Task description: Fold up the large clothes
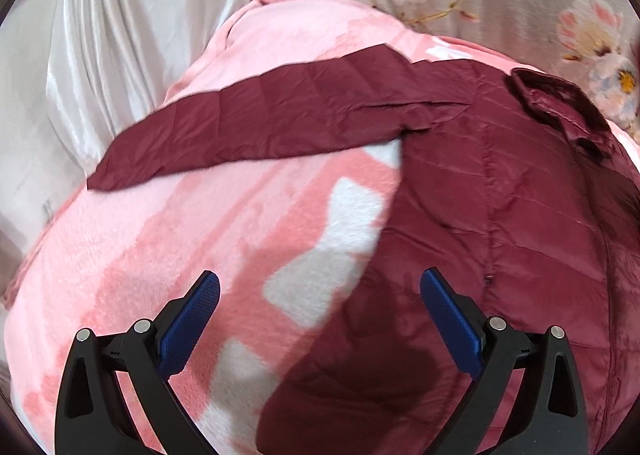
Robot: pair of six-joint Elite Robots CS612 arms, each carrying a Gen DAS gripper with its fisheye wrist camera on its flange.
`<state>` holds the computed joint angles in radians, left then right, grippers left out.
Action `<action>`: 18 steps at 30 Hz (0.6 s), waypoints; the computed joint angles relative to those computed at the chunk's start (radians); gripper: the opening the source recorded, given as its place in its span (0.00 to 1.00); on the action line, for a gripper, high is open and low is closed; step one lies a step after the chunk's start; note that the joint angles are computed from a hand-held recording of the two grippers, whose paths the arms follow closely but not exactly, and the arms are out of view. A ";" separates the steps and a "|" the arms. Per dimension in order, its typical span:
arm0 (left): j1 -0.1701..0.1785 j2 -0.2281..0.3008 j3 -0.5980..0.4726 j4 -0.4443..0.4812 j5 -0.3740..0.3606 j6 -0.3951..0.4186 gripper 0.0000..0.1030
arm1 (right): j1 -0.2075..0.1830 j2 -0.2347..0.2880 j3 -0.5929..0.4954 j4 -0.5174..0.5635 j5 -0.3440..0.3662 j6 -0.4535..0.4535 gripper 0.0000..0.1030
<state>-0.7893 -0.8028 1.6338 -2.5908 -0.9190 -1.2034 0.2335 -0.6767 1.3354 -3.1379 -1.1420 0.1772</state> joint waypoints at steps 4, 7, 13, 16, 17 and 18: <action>0.015 -0.002 0.018 -0.067 -0.034 0.022 0.95 | 0.043 0.004 0.003 0.020 0.008 -0.099 0.15; 0.027 -0.004 0.030 -0.176 -0.069 0.053 0.95 | 0.022 -0.009 0.033 -0.071 0.023 -0.028 0.45; 0.082 0.039 -0.023 -0.443 -0.333 0.120 0.95 | -0.053 -0.050 0.124 -0.116 -0.063 0.108 0.49; 0.097 0.078 -0.091 -0.470 -0.424 0.119 0.95 | -0.099 -0.051 0.170 -0.100 -0.098 0.219 0.49; 0.099 0.092 -0.116 -0.468 -0.440 0.130 0.95 | -0.115 -0.049 0.184 -0.097 -0.099 0.264 0.50; 0.101 0.110 -0.154 -0.443 -0.454 0.147 0.95 | -0.134 -0.043 0.196 -0.088 -0.103 0.316 0.50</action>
<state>-0.6879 -0.6931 1.4799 -3.0338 -1.3731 -1.0563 0.0997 -0.7202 1.5313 -3.2262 -1.2452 0.4934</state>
